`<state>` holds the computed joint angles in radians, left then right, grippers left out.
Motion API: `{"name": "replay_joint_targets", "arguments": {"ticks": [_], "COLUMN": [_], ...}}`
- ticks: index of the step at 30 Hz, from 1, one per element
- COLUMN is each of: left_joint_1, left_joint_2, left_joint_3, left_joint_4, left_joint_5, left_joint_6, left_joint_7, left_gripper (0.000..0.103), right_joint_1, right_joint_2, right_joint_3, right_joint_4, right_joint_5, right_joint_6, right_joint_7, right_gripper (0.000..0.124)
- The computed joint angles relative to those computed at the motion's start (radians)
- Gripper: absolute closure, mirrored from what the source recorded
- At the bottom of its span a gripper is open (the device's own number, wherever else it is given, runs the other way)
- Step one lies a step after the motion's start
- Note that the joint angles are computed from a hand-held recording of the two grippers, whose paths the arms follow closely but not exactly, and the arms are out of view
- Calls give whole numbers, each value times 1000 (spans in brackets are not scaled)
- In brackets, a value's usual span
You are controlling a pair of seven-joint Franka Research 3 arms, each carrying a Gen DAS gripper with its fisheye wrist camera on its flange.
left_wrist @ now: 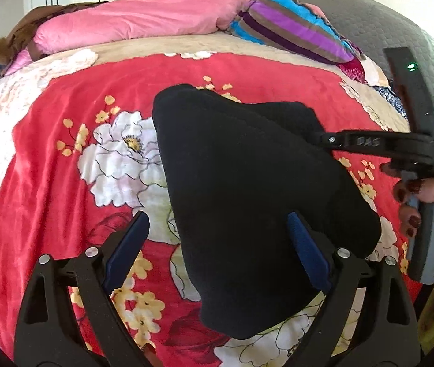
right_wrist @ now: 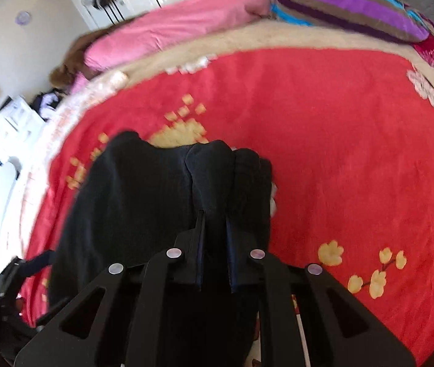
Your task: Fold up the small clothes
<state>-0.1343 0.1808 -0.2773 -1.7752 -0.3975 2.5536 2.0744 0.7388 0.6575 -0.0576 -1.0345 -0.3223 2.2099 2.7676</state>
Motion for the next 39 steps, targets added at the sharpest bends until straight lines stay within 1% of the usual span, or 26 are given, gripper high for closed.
{"name": "replay_joint_targets", "arguments": {"ticks": [4,7,8,9,11,15,19,21,22,23,24,25,29,30,32,33,35,36,37,39], "left_joint_1": [0,0,-1,-1,0,4,1,-2,-3,-2,-1,0,2,2,4,5,7,7,6,7], "left_joint_2": [0,0,0,-1,-1,-4,-6,-4,-3,0,1,3,10,10,9,8,5,5,7,10], "left_joint_3": [0,1,2,2,2,1,3,5,5,5,5,4,3,2,2,1,2,3,5,7], "left_joint_4": [2,4,4,5,7,11,9,8,7,10,12,13,16,16,15,14,14,14,16,21], "left_joint_5": [-1,1,8,9,7,-6,0,9,14,15,14,11,14,14,11,8,6,9,14,23], "left_joint_6": [-3,-7,-6,-5,-4,-10,-10,-10,-8,-12,-14,-15,-18,-18,-12,-8,2,6,7,4], "left_joint_7": [4,1,-4,-5,-6,1,1,-4,-6,-7,-7,-7,-13,-14,-13,-12,-12,-16,-21,-32], "left_gripper": [18,18,18,18,18,18,18,18,18,18,17,17,16,15,15,14,13,13,13,12], "right_joint_1": [4,13,19,22,27,38,16,8,6,7,12,13,18,21,30,32,31,29,28,16], "right_joint_2": [3,6,-6,-18,-44,-108,-135,-111,-86,-54,-35,-28,-27,-29,-47,-65,-104,-123,-133,-142], "right_joint_3": [-4,-9,-14,-15,-15,-4,36,53,60,61,57,54,43,40,27,21,16,15,14,23], "right_joint_4": [2,13,-1,-15,-41,-114,-162,-132,-95,-44,-16,-11,-23,-25,-46,-74,-135,-167,-183,-199], "right_joint_5": [-7,-25,-34,-40,-63,-104,-64,-25,-5,11,20,28,40,37,19,7,-14,-23,-31,-31], "right_joint_6": [-7,-24,-18,-7,22,83,139,116,72,8,-30,-42,-29,-29,-14,13,68,93,100,110], "right_joint_7": [5,-3,9,20,27,28,23,-5,-32,-57,-67,-70,-73,-76,-56,-39,-6,13,31,42], "right_gripper": [111,107,103,100,100,96,91,88,88,88,85,84,83,79,72,68,66,57,54,54]}}
